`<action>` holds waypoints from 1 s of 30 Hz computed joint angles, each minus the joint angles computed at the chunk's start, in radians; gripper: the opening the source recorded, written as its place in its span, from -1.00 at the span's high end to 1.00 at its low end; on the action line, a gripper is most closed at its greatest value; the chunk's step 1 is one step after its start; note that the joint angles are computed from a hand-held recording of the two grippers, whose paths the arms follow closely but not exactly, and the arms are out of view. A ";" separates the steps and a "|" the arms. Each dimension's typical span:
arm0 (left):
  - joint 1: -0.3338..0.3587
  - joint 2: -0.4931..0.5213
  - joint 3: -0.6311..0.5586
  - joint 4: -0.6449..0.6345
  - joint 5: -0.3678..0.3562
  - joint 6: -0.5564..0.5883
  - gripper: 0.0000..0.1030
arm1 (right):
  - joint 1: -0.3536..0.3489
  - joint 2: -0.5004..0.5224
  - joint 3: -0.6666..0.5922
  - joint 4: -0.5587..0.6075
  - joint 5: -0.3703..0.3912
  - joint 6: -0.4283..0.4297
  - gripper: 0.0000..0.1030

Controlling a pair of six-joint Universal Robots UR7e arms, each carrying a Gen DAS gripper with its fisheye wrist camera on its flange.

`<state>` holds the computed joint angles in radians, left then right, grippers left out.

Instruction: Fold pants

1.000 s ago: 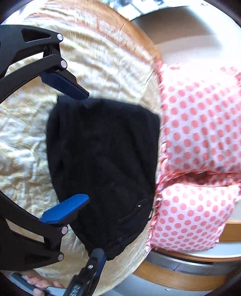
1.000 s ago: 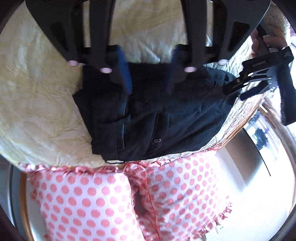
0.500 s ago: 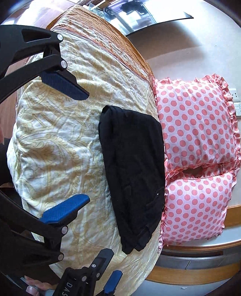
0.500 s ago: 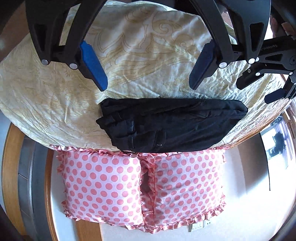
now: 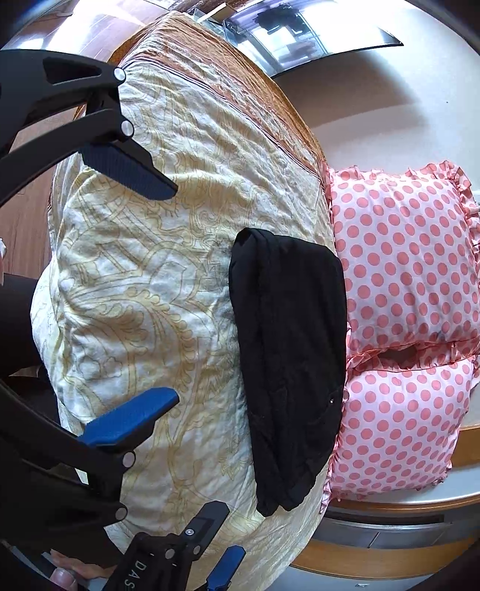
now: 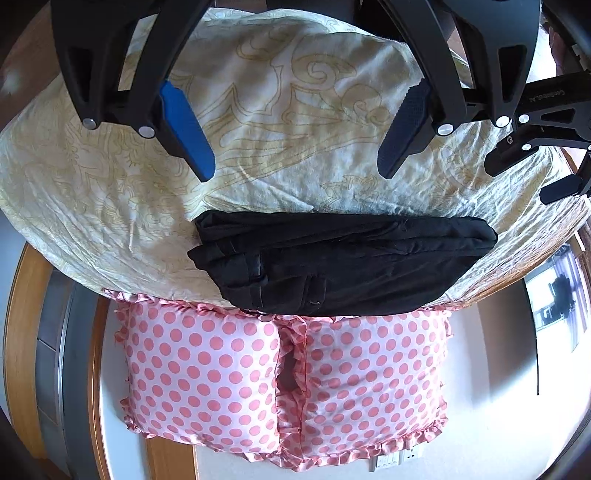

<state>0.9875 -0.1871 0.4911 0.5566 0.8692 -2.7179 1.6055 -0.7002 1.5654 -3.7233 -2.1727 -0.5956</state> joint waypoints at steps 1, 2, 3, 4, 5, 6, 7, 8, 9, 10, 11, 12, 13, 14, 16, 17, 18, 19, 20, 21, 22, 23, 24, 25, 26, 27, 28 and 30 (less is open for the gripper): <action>0.000 0.004 -0.009 0.006 0.002 0.001 -0.96 | 0.000 0.000 0.000 0.001 0.001 0.000 -0.78; -0.001 0.005 -0.009 0.007 0.003 0.003 -0.96 | 0.000 0.000 -0.001 0.003 -0.001 0.000 -0.78; -0.001 0.009 -0.016 0.014 0.006 0.004 -0.96 | 0.000 0.000 -0.001 0.006 -0.001 0.002 -0.78; -0.001 0.011 -0.020 0.018 0.008 0.006 -0.96 | 0.000 0.000 -0.001 0.008 -0.002 0.003 -0.78; -0.001 0.012 -0.020 0.020 0.009 0.008 -0.96 | 0.000 0.000 -0.002 0.010 -0.002 0.004 -0.78; -0.002 0.016 -0.027 0.025 0.010 0.007 -0.96 | 0.000 0.000 -0.003 0.011 -0.003 0.004 -0.78; -0.002 0.016 -0.027 0.027 0.012 0.007 -0.96 | -0.001 0.000 -0.003 0.011 -0.004 0.001 -0.78; -0.002 0.016 -0.028 0.029 0.014 0.006 -0.96 | -0.001 0.000 -0.003 0.012 -0.005 0.000 -0.78; -0.001 0.017 -0.032 0.033 0.017 0.004 -0.96 | -0.001 -0.001 -0.003 0.012 -0.004 0.000 -0.78; -0.001 0.022 -0.042 0.041 0.019 0.003 -0.96 | -0.001 -0.001 -0.003 0.012 -0.003 0.003 -0.78; 0.000 0.027 -0.053 0.051 0.020 0.002 -0.96 | 0.000 0.000 -0.003 0.013 -0.003 0.005 -0.78; 0.000 0.034 -0.066 0.061 0.021 -0.001 -0.96 | -0.001 -0.001 -0.002 0.013 -0.003 0.005 -0.78; 0.001 0.041 -0.081 0.074 0.021 -0.004 -0.96 | 0.000 0.000 -0.003 0.013 -0.004 0.004 -0.78; 0.002 0.051 -0.102 0.091 0.020 -0.008 -0.96 | 0.000 0.001 -0.005 0.016 -0.005 0.004 -0.78; 0.004 0.067 -0.133 0.115 0.021 -0.012 -0.96 | -0.001 0.001 -0.006 0.020 -0.006 0.003 -0.78; 0.004 0.069 -0.137 0.116 0.020 -0.013 -0.96 | -0.002 0.000 -0.006 0.022 -0.006 0.004 -0.78; 0.004 0.070 -0.139 0.117 0.021 -0.012 -0.96 | -0.003 0.001 -0.007 0.026 -0.006 0.004 -0.78; 0.005 0.071 -0.142 0.119 0.022 -0.011 -0.96 | -0.003 0.001 -0.008 0.027 -0.007 0.003 -0.78; 0.005 0.071 -0.142 0.118 0.021 -0.011 -0.96 | -0.003 0.002 -0.009 0.029 -0.008 0.003 -0.78; 0.004 0.071 -0.141 0.117 0.020 -0.009 -0.96 | -0.004 0.001 -0.009 0.031 -0.008 0.002 -0.78; 0.004 0.071 -0.140 0.115 0.019 -0.007 -0.96 | -0.004 0.002 -0.011 0.033 -0.009 0.001 -0.78; 0.004 0.070 -0.139 0.113 0.019 -0.005 -0.96 | -0.004 0.002 -0.011 0.034 -0.009 0.001 -0.78; 0.005 0.071 -0.142 0.115 0.020 -0.005 -0.96 | -0.004 0.002 -0.011 0.035 -0.009 0.001 -0.78; 0.005 0.073 -0.145 0.119 0.022 -0.005 -0.96 | -0.004 0.003 -0.013 0.038 -0.010 0.000 -0.78; 0.006 0.074 -0.149 0.122 0.023 -0.006 -0.96 | -0.004 0.003 -0.013 0.039 -0.010 0.000 -0.78; 0.006 0.075 -0.151 0.125 0.024 -0.006 -0.96 | -0.004 0.003 -0.012 0.039 -0.010 -0.001 -0.78; 0.006 0.076 -0.154 0.127 0.025 -0.006 -0.96 | -0.004 0.004 -0.014 0.041 -0.011 -0.001 -0.78; 0.006 0.076 -0.153 0.125 0.023 -0.006 -0.96 | -0.004 0.004 -0.014 0.043 -0.011 -0.001 -0.78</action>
<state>0.9934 -0.1113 0.3377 0.6814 0.8926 -2.7237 1.6013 -0.6962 1.5513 -3.6801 -2.1841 -0.5961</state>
